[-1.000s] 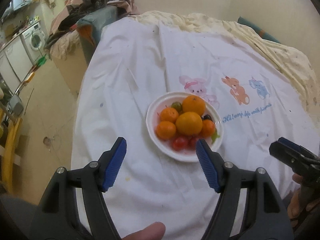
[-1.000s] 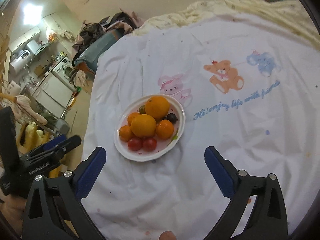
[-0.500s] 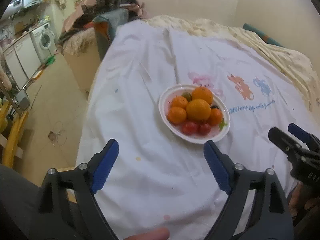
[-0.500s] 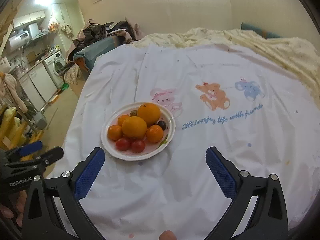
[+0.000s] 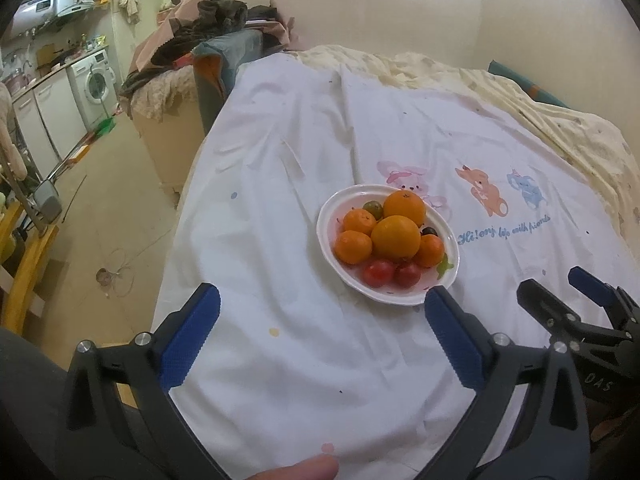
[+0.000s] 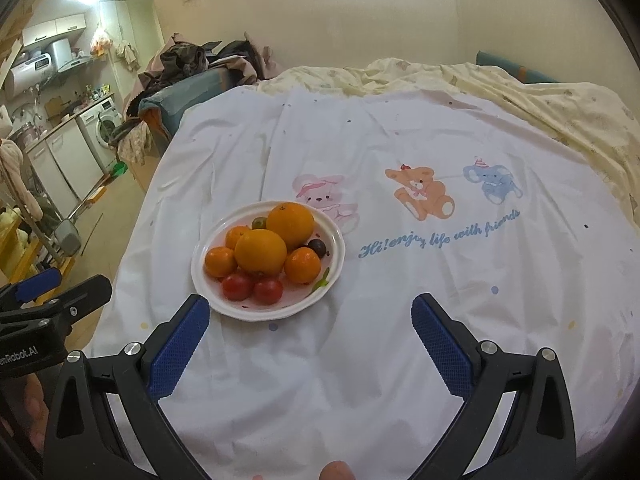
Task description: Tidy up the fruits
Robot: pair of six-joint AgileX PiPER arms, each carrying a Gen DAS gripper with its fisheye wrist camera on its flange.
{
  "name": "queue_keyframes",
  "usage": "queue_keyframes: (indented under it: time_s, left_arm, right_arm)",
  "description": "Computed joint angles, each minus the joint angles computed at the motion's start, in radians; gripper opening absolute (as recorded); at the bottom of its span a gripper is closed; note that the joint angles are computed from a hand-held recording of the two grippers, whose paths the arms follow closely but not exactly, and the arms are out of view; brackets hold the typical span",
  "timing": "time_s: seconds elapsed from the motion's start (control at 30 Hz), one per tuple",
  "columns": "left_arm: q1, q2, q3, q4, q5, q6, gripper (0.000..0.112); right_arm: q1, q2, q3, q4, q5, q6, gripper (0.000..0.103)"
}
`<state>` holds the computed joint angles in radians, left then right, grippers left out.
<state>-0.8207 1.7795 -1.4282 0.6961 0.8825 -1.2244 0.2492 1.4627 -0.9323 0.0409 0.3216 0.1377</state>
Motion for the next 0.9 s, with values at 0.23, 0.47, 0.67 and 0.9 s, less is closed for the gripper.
queue_keyframes:
  time_s: [0.23,0.47,0.67,0.9]
  left_arm:
    - [0.000,0.002,-0.001,-0.002,0.001,0.000,0.101]
    - [0.001,0.002,0.000,-0.003,-0.004,0.002,0.101]
    - [-0.009,0.006,-0.001,0.011,0.011,-0.013,0.101]
    - [-0.014,0.010,-0.008,0.003,0.028,-0.026,0.101]
  right_arm:
    - [0.014,0.007,-0.003,-0.034,0.004,0.036,0.103]
    - [0.012,0.008,-0.004,-0.034,0.004,0.036,0.103]
    - [0.012,0.006,-0.005,-0.065,0.006,0.071,0.103]
    - [0.010,0.004,-0.005,-0.061,0.007,0.069,0.103]
